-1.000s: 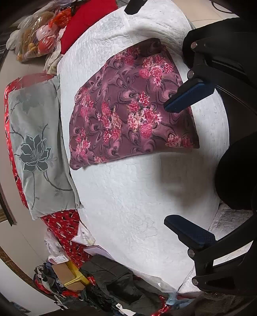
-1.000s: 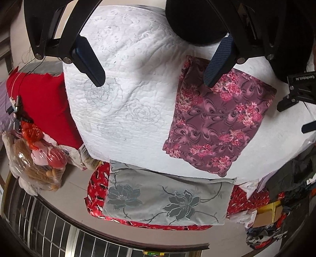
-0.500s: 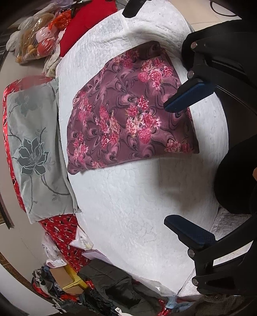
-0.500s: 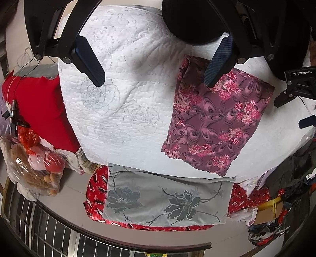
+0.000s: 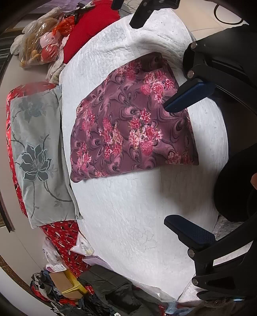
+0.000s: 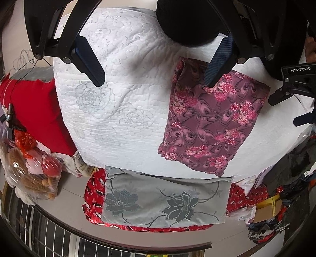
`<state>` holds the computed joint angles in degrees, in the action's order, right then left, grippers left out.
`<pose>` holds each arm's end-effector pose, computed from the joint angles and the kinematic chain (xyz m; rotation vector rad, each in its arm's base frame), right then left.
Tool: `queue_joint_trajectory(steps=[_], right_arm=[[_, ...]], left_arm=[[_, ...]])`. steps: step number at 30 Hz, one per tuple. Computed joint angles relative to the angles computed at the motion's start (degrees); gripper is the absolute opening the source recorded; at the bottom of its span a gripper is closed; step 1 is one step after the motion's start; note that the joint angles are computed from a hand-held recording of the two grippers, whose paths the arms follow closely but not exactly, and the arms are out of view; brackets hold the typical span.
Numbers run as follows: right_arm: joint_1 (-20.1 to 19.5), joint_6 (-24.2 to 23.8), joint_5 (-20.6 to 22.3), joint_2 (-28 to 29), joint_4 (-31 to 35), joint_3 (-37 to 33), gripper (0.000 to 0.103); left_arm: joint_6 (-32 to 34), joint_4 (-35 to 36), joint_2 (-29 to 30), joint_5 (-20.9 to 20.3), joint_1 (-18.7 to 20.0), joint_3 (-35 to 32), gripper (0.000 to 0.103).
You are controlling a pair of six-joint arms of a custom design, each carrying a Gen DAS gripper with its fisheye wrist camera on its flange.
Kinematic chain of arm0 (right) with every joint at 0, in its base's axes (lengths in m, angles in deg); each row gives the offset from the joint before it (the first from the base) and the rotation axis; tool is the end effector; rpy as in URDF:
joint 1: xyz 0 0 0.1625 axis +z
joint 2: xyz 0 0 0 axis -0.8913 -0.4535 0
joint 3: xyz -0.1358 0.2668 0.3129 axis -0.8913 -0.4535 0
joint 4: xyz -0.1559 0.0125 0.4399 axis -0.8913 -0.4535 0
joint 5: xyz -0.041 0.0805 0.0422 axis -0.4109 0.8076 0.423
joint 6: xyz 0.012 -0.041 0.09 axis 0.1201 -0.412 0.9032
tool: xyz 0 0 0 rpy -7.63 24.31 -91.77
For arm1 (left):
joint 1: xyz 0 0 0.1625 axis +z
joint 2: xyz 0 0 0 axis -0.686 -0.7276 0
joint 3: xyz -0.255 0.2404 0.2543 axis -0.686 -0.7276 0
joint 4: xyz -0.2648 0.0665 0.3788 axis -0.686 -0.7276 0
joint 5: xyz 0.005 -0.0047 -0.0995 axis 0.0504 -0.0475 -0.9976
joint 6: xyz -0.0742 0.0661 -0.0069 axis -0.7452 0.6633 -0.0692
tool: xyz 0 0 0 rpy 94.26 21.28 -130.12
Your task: Fold small clothes
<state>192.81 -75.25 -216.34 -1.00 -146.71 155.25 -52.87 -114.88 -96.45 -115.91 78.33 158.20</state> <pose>0.3908 -0.3630 0.0070 0.9331 -2.2788 0.5917 -0.0365 -0.2961 0.3515 0.1069 2.0036 -0.7603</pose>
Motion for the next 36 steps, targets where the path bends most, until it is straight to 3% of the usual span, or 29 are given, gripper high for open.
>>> queue_joint_trajectory(steps=[7, 36], right_arm=[[0.3, -0.1, 0.1, -0.5, -0.5, 0.6, 0.101], [2.1, 1.2, 0.1, -2.0, -1.8, 2.0, 0.101]], left_arm=[[-1.7, 1.0, -0.8, -0.7, -1.8, 0.1, 0.103], [1.6, -4.4, -5.2, -5.5, -7.5, 2.2, 0.103]])
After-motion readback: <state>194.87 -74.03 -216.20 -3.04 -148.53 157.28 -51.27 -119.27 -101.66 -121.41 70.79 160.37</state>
